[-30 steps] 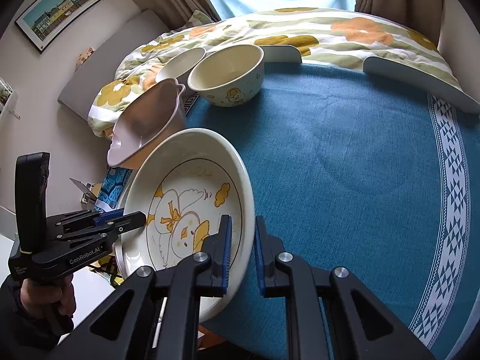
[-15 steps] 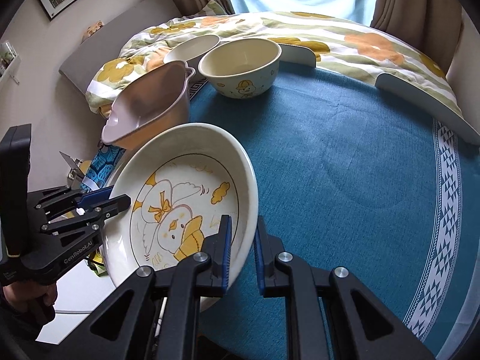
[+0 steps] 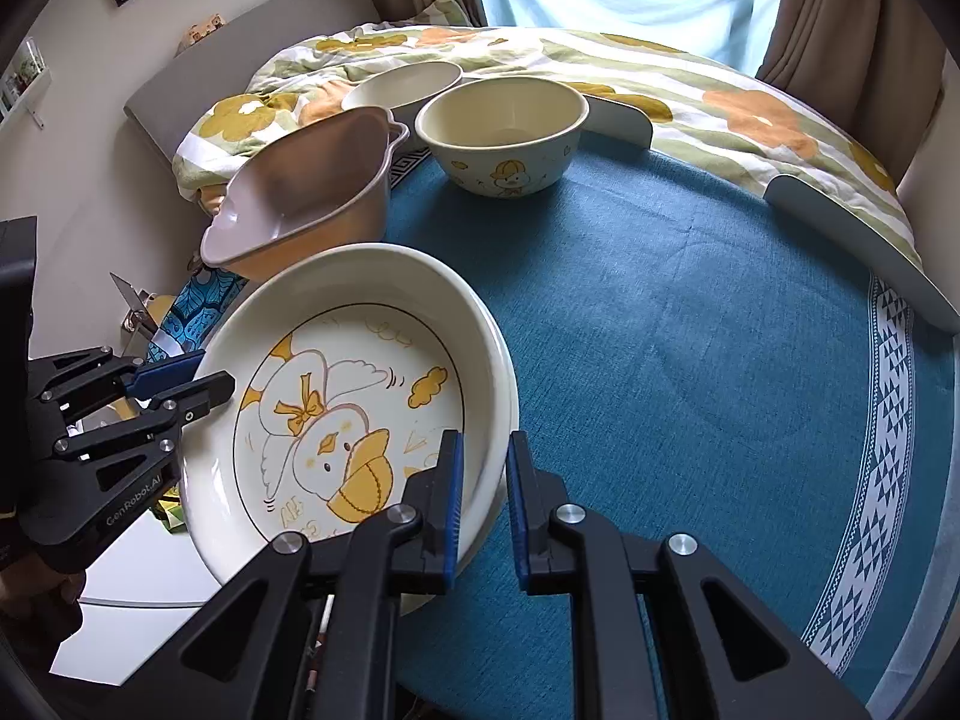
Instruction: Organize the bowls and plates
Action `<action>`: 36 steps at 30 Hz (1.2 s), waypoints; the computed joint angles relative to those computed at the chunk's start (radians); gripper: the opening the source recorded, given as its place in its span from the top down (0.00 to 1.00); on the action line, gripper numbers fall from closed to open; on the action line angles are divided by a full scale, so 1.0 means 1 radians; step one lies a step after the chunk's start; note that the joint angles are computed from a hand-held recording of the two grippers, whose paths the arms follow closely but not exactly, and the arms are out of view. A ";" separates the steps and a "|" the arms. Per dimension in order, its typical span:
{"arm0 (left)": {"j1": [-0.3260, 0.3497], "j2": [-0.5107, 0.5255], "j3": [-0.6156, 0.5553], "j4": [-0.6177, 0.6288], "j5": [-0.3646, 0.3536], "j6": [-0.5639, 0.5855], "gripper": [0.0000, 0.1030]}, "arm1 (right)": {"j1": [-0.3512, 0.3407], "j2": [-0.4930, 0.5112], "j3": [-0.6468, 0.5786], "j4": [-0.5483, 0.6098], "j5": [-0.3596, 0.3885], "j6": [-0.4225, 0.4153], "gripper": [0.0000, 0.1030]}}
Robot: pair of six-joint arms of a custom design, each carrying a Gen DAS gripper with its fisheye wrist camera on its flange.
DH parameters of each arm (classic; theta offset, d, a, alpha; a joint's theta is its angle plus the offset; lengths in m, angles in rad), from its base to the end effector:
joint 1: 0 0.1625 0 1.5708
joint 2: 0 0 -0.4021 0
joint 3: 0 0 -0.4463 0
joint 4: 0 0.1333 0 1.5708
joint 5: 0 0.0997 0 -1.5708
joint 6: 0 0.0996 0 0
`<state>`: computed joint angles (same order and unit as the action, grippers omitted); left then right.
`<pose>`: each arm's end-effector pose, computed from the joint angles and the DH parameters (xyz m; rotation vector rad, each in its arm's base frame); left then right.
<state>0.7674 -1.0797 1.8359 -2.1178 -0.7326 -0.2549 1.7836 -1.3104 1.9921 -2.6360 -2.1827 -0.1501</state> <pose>-0.2864 -0.5644 0.1250 0.7267 2.1857 -0.3089 0.1954 -0.5440 0.2315 0.3000 -2.4841 0.5093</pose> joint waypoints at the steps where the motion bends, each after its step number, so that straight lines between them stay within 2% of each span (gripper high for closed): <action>1: -0.004 0.000 0.003 0.001 0.011 0.001 0.85 | 0.000 0.001 0.000 0.001 0.000 0.001 0.87; 4: -0.023 0.005 0.018 -0.001 0.076 0.018 0.84 | -0.002 0.003 -0.001 0.006 0.006 0.001 0.87; 7: -0.015 -0.002 0.014 -0.010 0.046 0.012 0.85 | 0.003 0.012 -0.004 -0.003 -0.009 -0.010 0.87; 14: -0.005 -0.005 -0.007 0.020 0.010 -0.020 0.85 | -0.003 0.007 -0.009 0.013 0.009 -0.003 0.87; 18: -0.017 -0.038 -0.016 -0.002 -0.018 -0.041 0.84 | -0.002 -0.022 -0.013 -0.003 0.049 -0.011 0.87; 19: -0.024 -0.047 -0.018 -0.009 -0.013 -0.050 0.81 | -0.001 -0.032 -0.018 -0.009 0.063 -0.016 0.87; 21: -0.035 -0.062 -0.026 -0.024 0.006 -0.078 0.51 | -0.001 -0.048 -0.034 -0.009 0.098 -0.017 0.87; 22: -0.041 -0.068 -0.028 -0.039 0.024 -0.093 0.14 | -0.002 -0.053 -0.044 -0.012 0.113 -0.019 0.82; 23: -0.046 -0.077 -0.023 -0.079 0.045 -0.091 0.01 | -0.001 -0.055 -0.054 -0.016 0.124 -0.027 0.73; 25: -0.047 -0.086 -0.020 -0.160 0.051 -0.068 0.00 | 0.002 -0.050 -0.076 -0.038 0.140 -0.055 0.05; 26: -0.040 -0.078 -0.041 -0.137 0.046 -0.089 0.00 | 0.002 -0.045 -0.089 -0.046 0.154 -0.069 0.01; 28: -0.024 -0.063 -0.078 -0.100 0.048 -0.144 0.00 | -0.001 -0.032 -0.127 -0.015 0.190 -0.081 0.01; 30: -0.004 -0.054 -0.100 -0.118 0.032 -0.161 0.00 | 0.005 0.005 -0.182 0.042 0.175 -0.090 0.01; 32: 0.022 -0.041 -0.127 -0.118 0.006 -0.186 0.00 | 0.015 0.049 -0.222 0.043 0.142 -0.109 0.01; 36: 0.072 -0.021 -0.164 -0.116 -0.055 -0.221 0.00 | 0.010 0.125 -0.304 0.108 0.177 -0.115 0.01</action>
<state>0.8398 -1.1002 1.6720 -2.2341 -0.7878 -0.4757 1.7936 -1.1854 1.6879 -2.5284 -2.0054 -0.2652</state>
